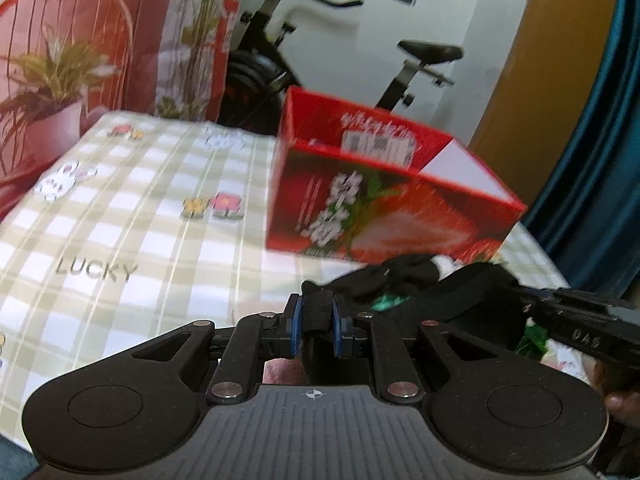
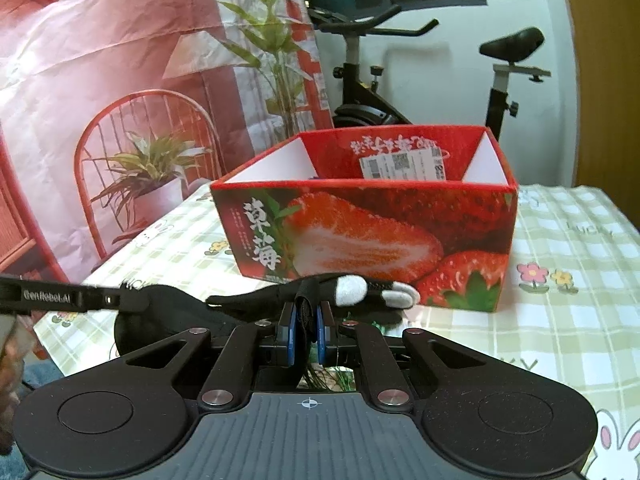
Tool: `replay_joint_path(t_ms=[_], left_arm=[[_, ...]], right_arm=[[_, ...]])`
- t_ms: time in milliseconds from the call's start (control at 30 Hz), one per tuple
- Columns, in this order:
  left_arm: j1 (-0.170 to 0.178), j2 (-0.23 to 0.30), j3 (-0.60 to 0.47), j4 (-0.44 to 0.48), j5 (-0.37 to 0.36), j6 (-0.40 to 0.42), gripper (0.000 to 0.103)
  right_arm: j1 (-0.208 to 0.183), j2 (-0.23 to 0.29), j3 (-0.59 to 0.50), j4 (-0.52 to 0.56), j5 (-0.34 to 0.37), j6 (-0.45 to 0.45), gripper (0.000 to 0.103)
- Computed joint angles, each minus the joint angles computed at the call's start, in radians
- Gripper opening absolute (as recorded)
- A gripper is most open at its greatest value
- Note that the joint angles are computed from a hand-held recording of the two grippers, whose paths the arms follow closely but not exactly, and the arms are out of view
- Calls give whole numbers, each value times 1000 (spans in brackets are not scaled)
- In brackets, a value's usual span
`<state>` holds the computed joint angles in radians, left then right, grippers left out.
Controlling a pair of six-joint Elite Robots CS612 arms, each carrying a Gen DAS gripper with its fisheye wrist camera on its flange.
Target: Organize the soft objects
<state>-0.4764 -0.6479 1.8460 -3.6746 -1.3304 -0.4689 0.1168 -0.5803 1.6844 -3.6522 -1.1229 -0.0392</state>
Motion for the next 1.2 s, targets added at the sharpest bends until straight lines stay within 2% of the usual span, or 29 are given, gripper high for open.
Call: replay_joint_path(t_ms=[100,333,567,633,733,833,933,967,1100,1200], left_arm=[[-3,-5,5,-40,8,24,16],[9,-24,-11,-104,19,63,16],[28,-17,-75,-129,5,94,16],[32,-13,-94,-110,-3,94,16],[42,-8,-106,-38,-73,33,16],[46,1,-104,54,-113,-12,18],[55,12,-102,145,-150,-91,22],[59,15,-97,162,-163,-122,26],[60,16,-64,172,-161,-188,47],[63,13,-45,165,-186,-204,47]], right_arm=[[0,-8,4,-23,14,-13,9],[-13,-21,-20,-53,19,53,9],[-14,-15,-92,-59,21,46,9],[-12,-16,-109,-35,5,35,9],[-8,-19,-114,26,-18,15,9],[-7,-15,-98,63,-32,21,9],[-5,-9,-76,92,-57,29,9],[-5,-7,-66,101,-67,27,9],[-4,0,-38,124,-86,48,10],[-2,7,-27,120,-94,70,10]])
